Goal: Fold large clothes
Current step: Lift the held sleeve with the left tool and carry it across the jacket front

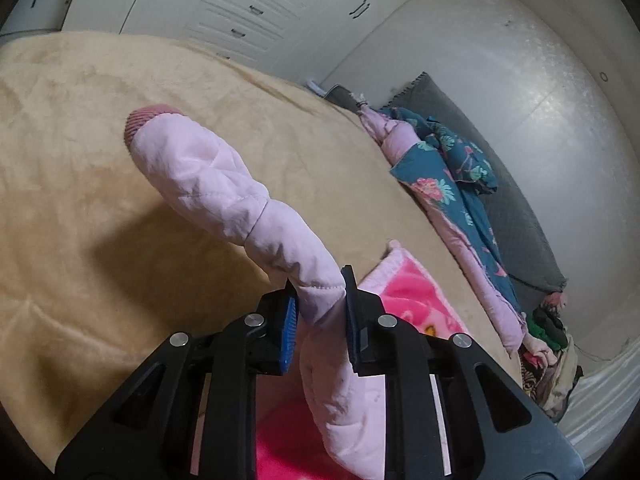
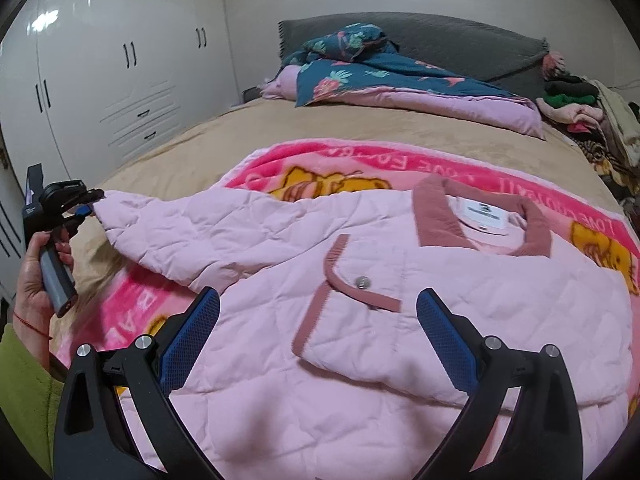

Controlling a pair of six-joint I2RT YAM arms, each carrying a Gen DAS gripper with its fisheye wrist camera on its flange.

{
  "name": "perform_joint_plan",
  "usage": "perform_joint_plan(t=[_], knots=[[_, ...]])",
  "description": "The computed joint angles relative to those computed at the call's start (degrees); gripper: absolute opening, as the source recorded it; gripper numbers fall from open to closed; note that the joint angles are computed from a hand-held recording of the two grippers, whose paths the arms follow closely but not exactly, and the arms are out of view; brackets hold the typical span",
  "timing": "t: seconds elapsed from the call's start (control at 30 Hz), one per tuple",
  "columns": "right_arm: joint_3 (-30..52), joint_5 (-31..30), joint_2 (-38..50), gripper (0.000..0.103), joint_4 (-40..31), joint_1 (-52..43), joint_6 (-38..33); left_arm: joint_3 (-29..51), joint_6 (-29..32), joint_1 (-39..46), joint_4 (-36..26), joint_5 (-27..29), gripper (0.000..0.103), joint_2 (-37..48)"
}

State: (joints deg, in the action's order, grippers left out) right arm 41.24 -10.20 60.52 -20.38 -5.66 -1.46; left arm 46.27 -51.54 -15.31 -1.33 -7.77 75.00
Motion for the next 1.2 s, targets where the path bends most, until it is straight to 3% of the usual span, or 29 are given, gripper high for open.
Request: perform_joint_plan(t=[0.2, 0.5, 0.8, 1.2], knots=[[-1.5, -2.9, -5.1, 0.098, -2.9, -5.4, -0.6, 1.9, 1.5, -4.6, -2.9, -3.1, 0.012, -3.3], [-3.4, -7.8, -10.3, 0.098, -6.5, -14.2, -3.2, 10.3, 6.0, -17.5, -8.8, -12.6, 0.012, -2.6], [-2.8, -13.1, -13.0, 0.098, -10.2, -21.6, -6.2, 15.0, 7.9, -30.6, -7.1, -17.7, 0.012, 1.5], [-1.3, -23.5, -13.6, 0.098, -15.6, -38.4, -13.7, 24.7, 16.8, -43.7, -6.3, -22.6, 0.012, 10.7]])
